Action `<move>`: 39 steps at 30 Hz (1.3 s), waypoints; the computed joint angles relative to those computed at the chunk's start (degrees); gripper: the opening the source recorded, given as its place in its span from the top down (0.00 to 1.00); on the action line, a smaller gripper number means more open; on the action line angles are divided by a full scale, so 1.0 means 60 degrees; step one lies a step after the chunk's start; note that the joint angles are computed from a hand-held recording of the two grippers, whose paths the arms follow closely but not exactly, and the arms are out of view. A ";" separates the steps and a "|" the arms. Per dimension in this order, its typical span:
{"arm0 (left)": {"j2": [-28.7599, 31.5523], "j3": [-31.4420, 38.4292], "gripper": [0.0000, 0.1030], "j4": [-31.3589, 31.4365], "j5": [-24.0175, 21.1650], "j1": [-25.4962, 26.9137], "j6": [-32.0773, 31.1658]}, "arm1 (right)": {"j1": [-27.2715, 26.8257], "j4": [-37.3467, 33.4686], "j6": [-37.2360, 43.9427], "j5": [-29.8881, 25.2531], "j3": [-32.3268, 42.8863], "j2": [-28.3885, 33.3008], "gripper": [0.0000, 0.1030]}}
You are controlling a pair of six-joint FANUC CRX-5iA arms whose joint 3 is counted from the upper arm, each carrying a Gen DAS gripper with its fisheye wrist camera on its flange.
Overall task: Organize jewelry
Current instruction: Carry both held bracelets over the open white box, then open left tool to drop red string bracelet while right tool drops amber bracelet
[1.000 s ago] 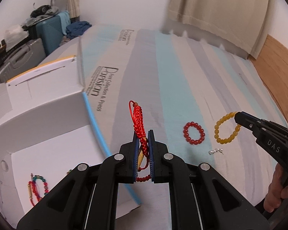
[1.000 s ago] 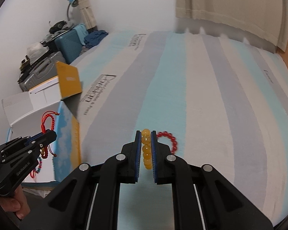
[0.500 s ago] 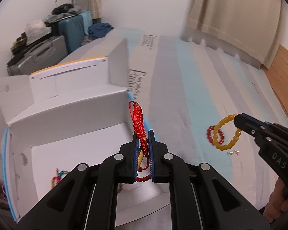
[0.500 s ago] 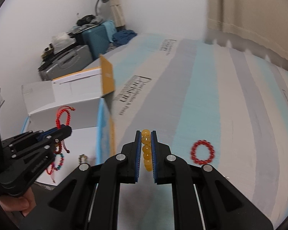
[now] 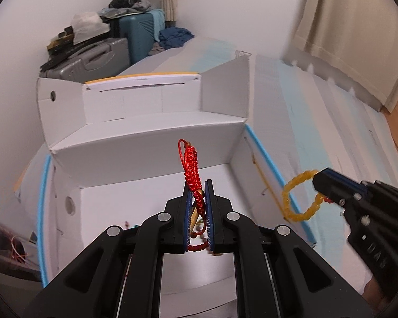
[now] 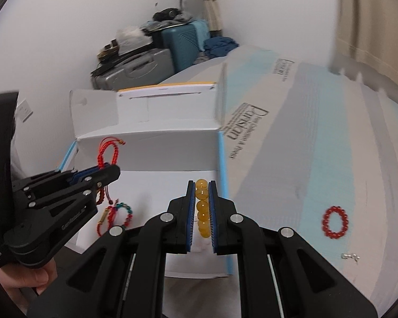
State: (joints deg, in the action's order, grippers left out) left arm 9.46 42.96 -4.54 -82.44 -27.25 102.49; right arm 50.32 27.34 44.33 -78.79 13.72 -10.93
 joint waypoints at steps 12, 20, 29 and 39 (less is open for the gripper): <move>-0.0514 -0.0958 0.91 -0.0119 -0.0404 0.0629 0.0132 | 0.0030 -0.1040 0.0492 0.0181 0.0328 0.0697 0.91; -0.0515 -0.1635 0.91 0.0228 -0.0557 0.0910 0.0069 | -0.0241 -0.1536 0.0718 0.0029 0.0372 0.1002 0.91; -0.0336 -0.1590 0.91 -0.0038 -0.0900 0.0897 0.0186 | -0.0433 -0.1887 0.0921 -0.0073 0.0367 0.1259 0.91; -0.0254 -0.1609 0.91 -0.0093 -0.1002 0.0912 0.0161 | -0.0443 -0.2045 0.0992 -0.0119 0.0355 0.1411 0.91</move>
